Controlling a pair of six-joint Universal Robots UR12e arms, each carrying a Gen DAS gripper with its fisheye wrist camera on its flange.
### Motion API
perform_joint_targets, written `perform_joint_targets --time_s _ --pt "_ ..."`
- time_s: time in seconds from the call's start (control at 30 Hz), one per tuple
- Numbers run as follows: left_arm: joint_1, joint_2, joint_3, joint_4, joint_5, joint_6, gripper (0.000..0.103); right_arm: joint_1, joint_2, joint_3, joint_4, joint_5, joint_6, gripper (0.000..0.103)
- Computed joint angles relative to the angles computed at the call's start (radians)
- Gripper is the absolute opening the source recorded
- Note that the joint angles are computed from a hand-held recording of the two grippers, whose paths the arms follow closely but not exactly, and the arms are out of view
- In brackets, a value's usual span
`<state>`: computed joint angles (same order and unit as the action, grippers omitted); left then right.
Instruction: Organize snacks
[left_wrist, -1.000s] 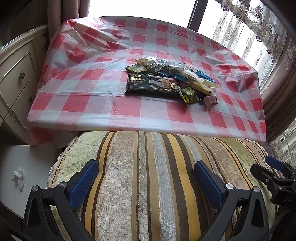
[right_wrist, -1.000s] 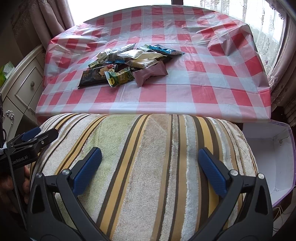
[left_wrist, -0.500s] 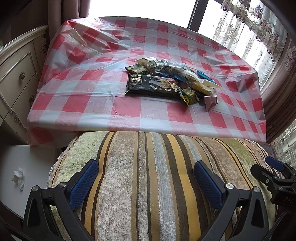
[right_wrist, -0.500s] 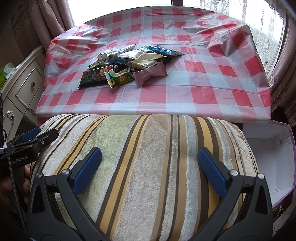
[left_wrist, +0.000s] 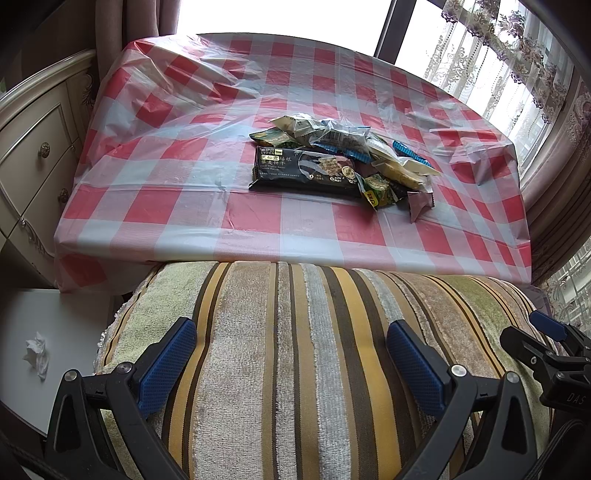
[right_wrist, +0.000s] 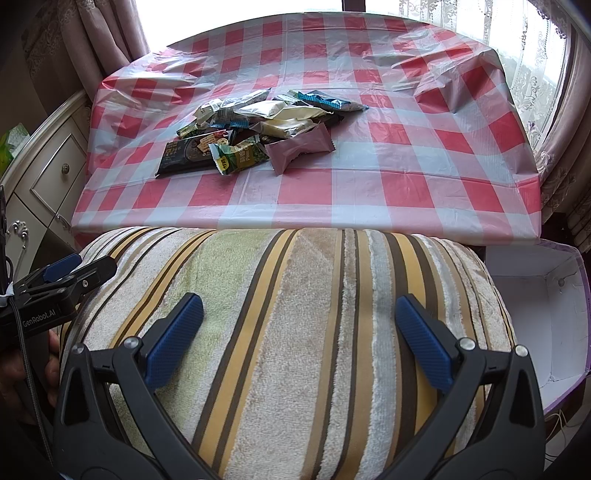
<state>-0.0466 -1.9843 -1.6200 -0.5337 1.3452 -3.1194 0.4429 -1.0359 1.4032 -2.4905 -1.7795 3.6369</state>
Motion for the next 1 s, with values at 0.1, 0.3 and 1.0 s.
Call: perform_joint_targets --time_s 0.1,0.3,1.0 --pt "0.0 0.0 0.0 0.0 0.0 0.0 0.103 0.0 0.001 -0.001 0.0 0.0 0.0 0.103" --pt "0.0 0.0 0.0 0.0 0.0 0.0 0.103 0.0 0.0 -0.001 0.0 0.0 -0.001 0.103" --pt "-0.008 -0.039 0.068 -0.028 -0.012 0.034 0.093 -0.027 0.017 -0.054 0.086 0.075 0.0 0.103"
